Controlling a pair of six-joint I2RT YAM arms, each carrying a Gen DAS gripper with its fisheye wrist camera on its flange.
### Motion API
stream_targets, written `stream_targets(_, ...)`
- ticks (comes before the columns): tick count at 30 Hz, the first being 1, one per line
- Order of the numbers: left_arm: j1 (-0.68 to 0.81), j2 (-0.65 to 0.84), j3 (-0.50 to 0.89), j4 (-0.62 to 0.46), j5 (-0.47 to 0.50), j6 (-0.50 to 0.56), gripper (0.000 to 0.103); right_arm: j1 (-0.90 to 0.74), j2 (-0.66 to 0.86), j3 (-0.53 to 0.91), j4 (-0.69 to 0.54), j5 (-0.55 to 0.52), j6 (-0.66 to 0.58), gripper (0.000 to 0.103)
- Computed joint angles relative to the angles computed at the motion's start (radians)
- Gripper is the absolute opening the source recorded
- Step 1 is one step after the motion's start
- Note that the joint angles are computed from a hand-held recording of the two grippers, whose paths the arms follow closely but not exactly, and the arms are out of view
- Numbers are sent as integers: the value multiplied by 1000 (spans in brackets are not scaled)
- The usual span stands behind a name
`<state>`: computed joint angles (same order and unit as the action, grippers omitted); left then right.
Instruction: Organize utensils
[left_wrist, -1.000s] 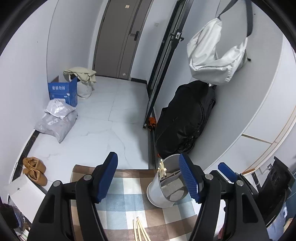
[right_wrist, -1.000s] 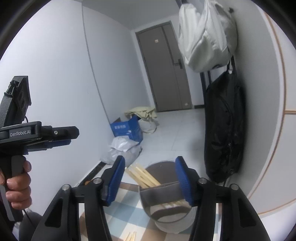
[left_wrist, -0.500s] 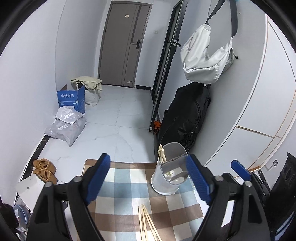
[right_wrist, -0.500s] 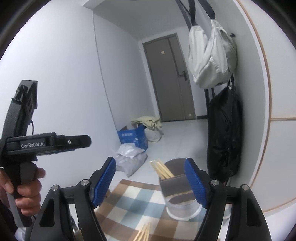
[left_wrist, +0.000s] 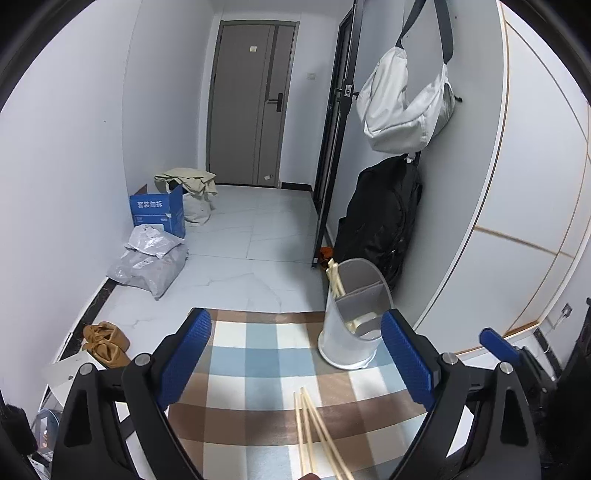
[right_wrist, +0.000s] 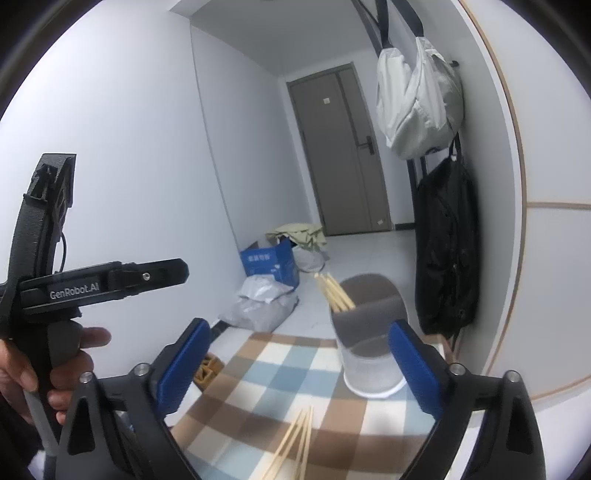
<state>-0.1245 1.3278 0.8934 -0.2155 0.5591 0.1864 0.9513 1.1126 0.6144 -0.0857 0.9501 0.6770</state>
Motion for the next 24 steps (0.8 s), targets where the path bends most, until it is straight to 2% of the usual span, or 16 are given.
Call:
stream_targets(8,14,55,-105,144,-24,14,91,21,111,-35,10,-22,112,101)
stream_targets(10,18,94,-109,164,-34,23,91,1,136,-39,19,-57,126,101)
stream_targets(17,56,211,-105,221,-47,46,91,-137,269,8,-7,-280,136,99)
stream_targets(20,58,254,-69,188,-80,57,91,-196,340,43,-18,-367,108,86)
stream_targets(24,70,289,-12,141,-72,43,91,-292,488,124,-29,-514,48,69)
